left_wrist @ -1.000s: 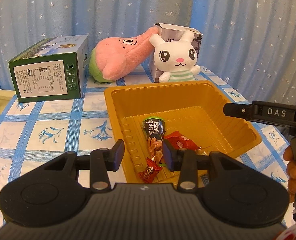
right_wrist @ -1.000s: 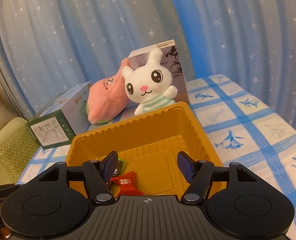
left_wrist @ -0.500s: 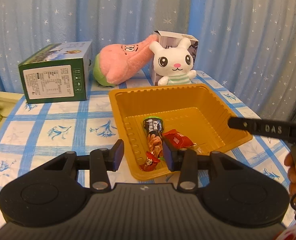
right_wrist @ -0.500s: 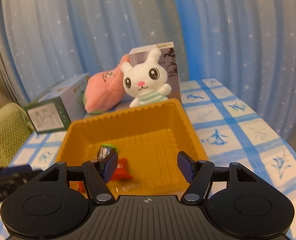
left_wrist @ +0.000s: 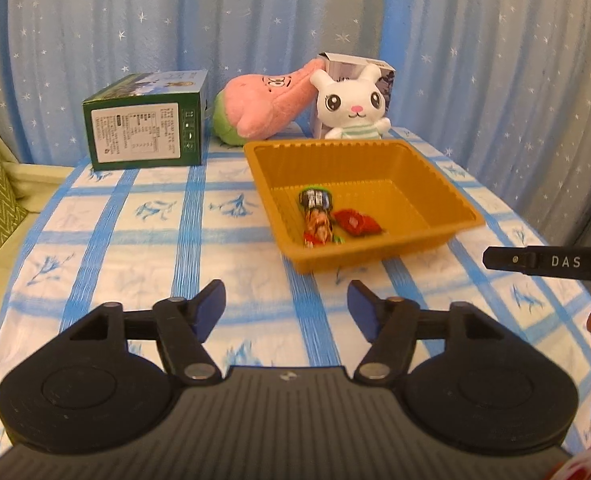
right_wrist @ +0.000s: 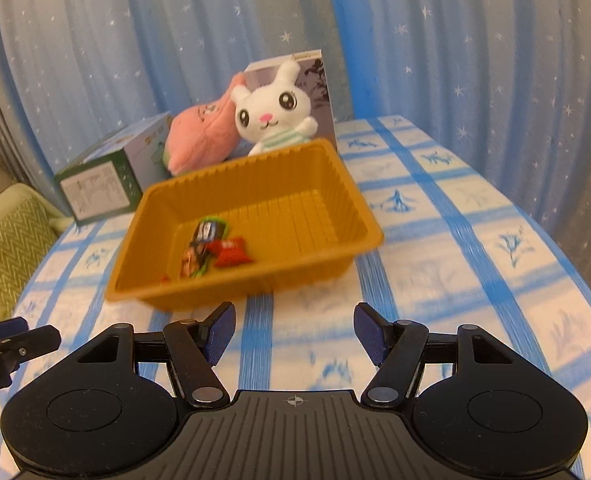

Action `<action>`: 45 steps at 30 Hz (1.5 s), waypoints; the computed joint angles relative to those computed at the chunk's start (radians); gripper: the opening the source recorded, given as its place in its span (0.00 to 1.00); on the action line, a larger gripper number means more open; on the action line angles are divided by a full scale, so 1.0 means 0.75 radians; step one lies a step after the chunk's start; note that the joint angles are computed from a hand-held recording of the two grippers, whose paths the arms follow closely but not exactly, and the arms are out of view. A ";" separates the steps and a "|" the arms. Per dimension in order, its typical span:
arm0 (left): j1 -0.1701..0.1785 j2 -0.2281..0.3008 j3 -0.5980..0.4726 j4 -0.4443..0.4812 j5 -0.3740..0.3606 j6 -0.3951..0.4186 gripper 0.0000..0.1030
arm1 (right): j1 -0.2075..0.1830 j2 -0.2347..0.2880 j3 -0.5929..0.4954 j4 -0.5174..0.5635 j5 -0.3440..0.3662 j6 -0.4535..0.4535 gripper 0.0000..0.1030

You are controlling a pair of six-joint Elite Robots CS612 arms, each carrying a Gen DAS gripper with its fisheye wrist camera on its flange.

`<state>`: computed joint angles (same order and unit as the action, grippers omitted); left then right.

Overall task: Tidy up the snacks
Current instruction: 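Withdraw both tools from the tray back toward the remaining snacks, then lower the right tool onto the large red cake packet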

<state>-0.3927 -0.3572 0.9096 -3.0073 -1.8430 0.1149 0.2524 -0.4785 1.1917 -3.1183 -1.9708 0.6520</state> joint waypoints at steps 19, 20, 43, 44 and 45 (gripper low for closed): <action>0.057 -0.151 0.402 -0.242 -0.025 -0.002 0.83 | 0.103 -0.070 0.201 0.004 -0.014 0.060 0.64; 0.060 -0.156 0.415 -0.245 -0.022 -0.003 0.83 | 0.109 -0.073 0.210 -0.008 -0.016 0.065 0.64; 0.060 -0.171 0.481 -0.181 -0.011 0.051 0.84 | 0.138 -0.031 0.207 -0.133 0.141 0.161 0.63; 0.060 -0.170 0.479 -0.177 -0.014 0.048 0.84 | 0.137 -0.028 0.203 -0.138 0.145 0.162 0.63; 0.060 -0.169 0.476 -0.175 -0.017 0.045 0.84 | 0.136 -0.025 0.198 -0.140 0.145 0.158 0.63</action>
